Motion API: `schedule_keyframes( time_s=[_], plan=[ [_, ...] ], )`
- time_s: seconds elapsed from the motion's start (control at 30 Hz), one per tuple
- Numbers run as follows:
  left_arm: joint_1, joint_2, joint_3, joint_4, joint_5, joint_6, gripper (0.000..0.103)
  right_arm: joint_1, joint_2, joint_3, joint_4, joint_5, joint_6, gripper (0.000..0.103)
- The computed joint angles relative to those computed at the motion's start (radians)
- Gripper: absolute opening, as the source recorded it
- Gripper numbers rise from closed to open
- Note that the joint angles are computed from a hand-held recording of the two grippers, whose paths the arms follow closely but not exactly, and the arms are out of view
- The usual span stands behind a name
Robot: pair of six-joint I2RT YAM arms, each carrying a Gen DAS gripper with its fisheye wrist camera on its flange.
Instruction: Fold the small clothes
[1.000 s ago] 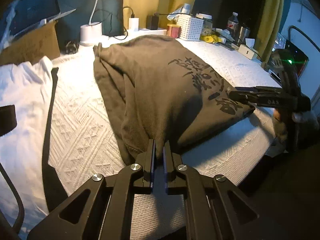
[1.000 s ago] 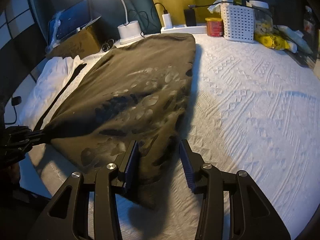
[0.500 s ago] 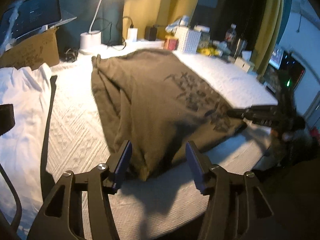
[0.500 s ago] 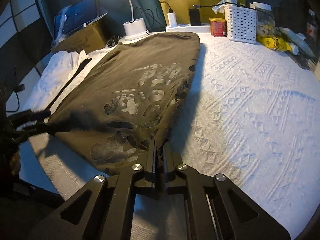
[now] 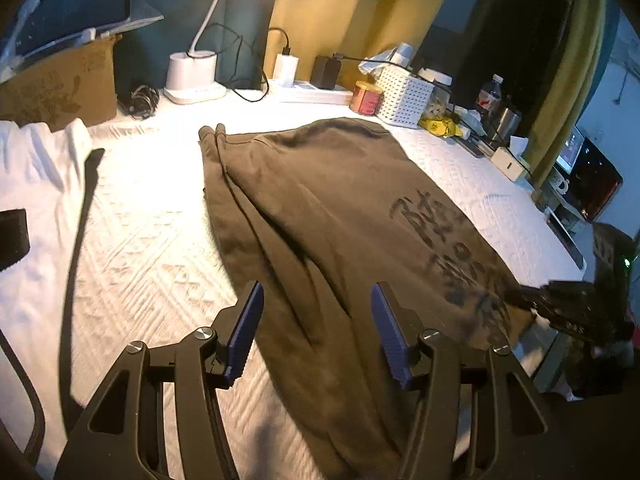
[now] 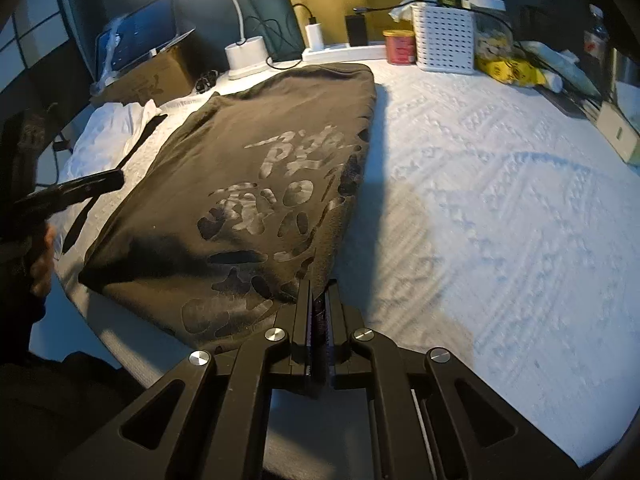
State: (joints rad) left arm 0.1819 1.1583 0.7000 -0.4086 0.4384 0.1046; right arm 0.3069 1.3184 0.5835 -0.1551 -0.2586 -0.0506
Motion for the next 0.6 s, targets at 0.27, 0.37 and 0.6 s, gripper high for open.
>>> schedule_keyframes(
  time_s=[0.27, 0.37, 0.6],
  plan=[
    [-0.057, 0.120, 0.043, 0.062, -0.112, -0.032, 0.038, -0.039, 0.025, 0.033, -0.035, -0.067, -0.042, 0.006],
    [-0.057, 0.157, 0.067, 0.057, -0.111, -0.042, 0.038, -0.053, 0.062, 0.079, -0.081, -0.095, -0.087, 0.006],
    [-0.062, 0.151, 0.074, 0.054, -0.138, -0.024, 0.001, -0.071, 0.094, 0.112, -0.014, -0.078, -0.105, 0.072]
  ],
)
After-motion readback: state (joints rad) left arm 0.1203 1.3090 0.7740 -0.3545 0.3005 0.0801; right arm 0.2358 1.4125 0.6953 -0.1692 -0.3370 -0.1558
